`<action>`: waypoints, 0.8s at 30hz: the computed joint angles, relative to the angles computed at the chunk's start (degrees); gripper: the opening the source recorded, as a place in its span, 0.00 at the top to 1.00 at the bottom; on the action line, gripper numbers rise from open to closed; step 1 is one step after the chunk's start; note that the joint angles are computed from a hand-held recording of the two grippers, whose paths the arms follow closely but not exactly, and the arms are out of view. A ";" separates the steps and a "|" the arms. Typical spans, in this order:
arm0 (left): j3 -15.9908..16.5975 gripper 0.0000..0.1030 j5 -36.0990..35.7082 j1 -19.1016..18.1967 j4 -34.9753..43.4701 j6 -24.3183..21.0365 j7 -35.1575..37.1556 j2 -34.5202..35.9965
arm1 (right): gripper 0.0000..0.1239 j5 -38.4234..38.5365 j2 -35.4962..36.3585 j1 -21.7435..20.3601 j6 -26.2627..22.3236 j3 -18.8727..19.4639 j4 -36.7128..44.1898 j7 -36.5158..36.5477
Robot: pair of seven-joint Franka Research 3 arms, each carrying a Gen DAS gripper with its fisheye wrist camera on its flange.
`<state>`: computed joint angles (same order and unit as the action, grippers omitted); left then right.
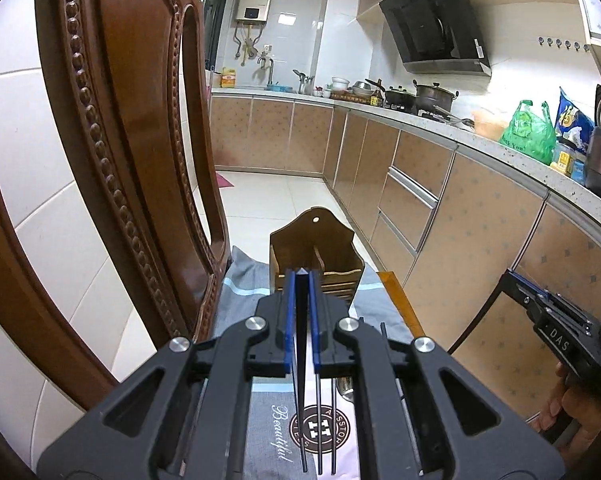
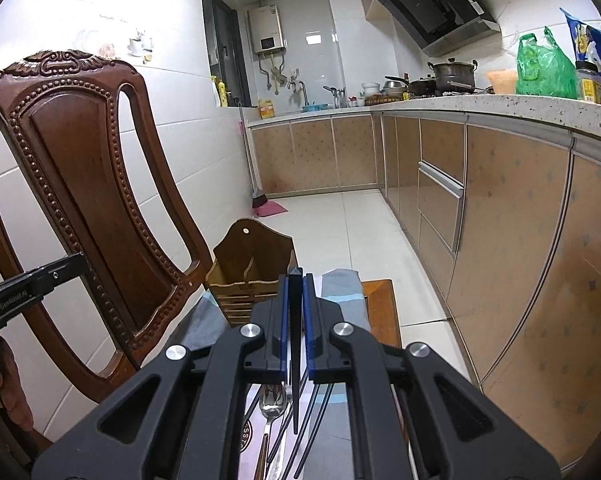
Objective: Organize utensils
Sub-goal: 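Carry both chopsticks to the wooden holder while the right tool drops its chopstick in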
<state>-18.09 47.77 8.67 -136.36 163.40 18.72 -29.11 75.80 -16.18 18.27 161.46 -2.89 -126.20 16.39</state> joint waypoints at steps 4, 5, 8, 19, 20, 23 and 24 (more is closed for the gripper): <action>0.08 0.94 -0.18 -0.20 0.25 -0.24 0.17 0.30 | 0.94 -0.63 0.19 -0.04 -0.04 0.14 -0.13 0.26; 0.13 0.94 -0.25 -0.32 0.41 -0.43 0.36 0.48 | 0.94 -0.68 0.23 -0.02 0.06 0.17 -0.11 0.24; 0.32 0.94 -0.23 -0.41 0.42 -0.41 0.24 0.51 | 0.94 -1.17 0.26 0.07 0.16 0.31 -0.15 0.47; 0.97 0.94 -0.54 0.66 -1.39 1.83 -0.58 -1.38 | 0.94 -3.39 1.84 1.31 2.07 1.31 5.71 1.77; 1.05 0.94 -0.74 0.77 -1.61 2.08 -0.45 -1.56 | 0.94 -5.32 3.29 1.25 2.65 1.97 8.33 3.62; 0.98 0.94 -1.24 1.36 -2.20 2.79 -0.29 -2.10 | 0.94 -8.16 6.97 1.50 3.27 2.95 14.73 7.37; 1.01 0.94 -1.48 1.46 -2.34 3.16 -0.12 -2.15 | 0.94 -9.78 9.18 1.63 4.37 3.76 18.04 9.22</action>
<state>-17.07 46.29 10.13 -138.70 166.56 18.60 -31.26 66.02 -6.99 19.89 165.83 0.87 -108.16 25.61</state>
